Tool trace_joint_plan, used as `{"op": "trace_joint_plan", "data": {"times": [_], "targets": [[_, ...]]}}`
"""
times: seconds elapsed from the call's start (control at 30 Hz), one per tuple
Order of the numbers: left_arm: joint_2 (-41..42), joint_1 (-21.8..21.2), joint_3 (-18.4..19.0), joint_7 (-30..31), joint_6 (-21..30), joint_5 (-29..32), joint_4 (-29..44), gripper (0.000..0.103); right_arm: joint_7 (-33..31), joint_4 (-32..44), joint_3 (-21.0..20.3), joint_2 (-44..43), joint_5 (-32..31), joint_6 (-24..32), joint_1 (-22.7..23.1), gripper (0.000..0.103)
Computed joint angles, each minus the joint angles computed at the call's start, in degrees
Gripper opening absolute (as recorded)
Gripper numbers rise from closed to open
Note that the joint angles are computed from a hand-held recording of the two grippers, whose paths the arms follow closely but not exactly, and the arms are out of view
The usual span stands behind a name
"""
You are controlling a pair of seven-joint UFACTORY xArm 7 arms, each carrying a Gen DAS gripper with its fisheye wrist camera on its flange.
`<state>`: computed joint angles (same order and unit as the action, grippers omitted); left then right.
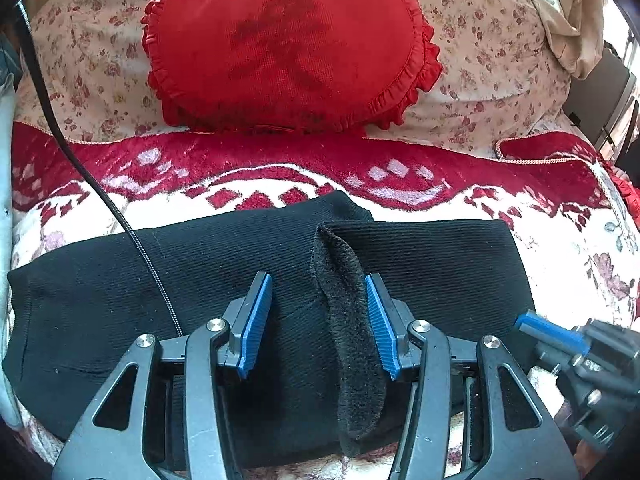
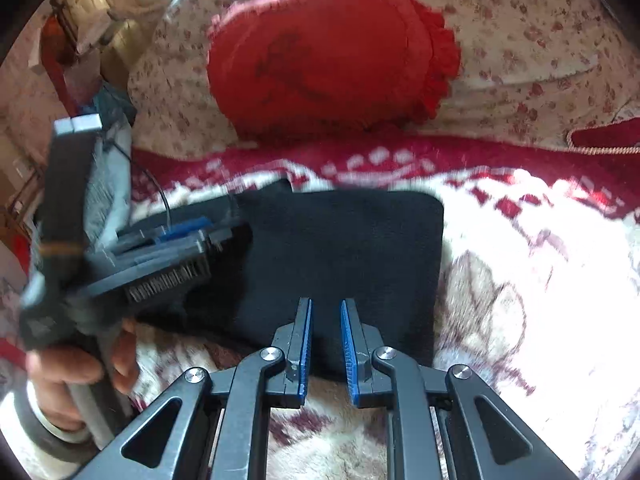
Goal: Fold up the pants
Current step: 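Open the left tool to release the flattened end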
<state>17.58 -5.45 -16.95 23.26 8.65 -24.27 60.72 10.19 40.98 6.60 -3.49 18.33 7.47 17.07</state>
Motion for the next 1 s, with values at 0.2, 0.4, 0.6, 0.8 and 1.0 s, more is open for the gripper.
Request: {"op": "trace_joint_plan", "data": {"times": [0.2,0.4,0.6,0.8,1.0], "targets": [[0.14,0.49,-0.54,0.74,-0.12,-0.92,0.1,0.049,8.28,5.53,0.32,4.75,-12.15,1.21,-2.67,0.013],[0.29,1.08,-0.95,1.44,0.6,-1.74,0.62,0.05,7.26,10.45,0.42,10.15,-11.24,3.61,-3.32,0.013],[-2.5,2.27,-1.33,3.49,1.02,-5.15,-1.09,0.049,7.5,9.77,0.86,7.05,-12.08,3.49,-3.0,0.013],[-7.94,2.69,1.93,6.09,0.94,-10.34,-5.34,0.05,2.06,10.71,2.71,8.05,-5.83,3.05,-2.17,0.013],[-12.22,1.43,7.28,4.3,-0.54,-10.32,-10.41,0.05,-0.68,15.31,4.58,14.11,-3.96,4.37,-1.16,0.013]]}}
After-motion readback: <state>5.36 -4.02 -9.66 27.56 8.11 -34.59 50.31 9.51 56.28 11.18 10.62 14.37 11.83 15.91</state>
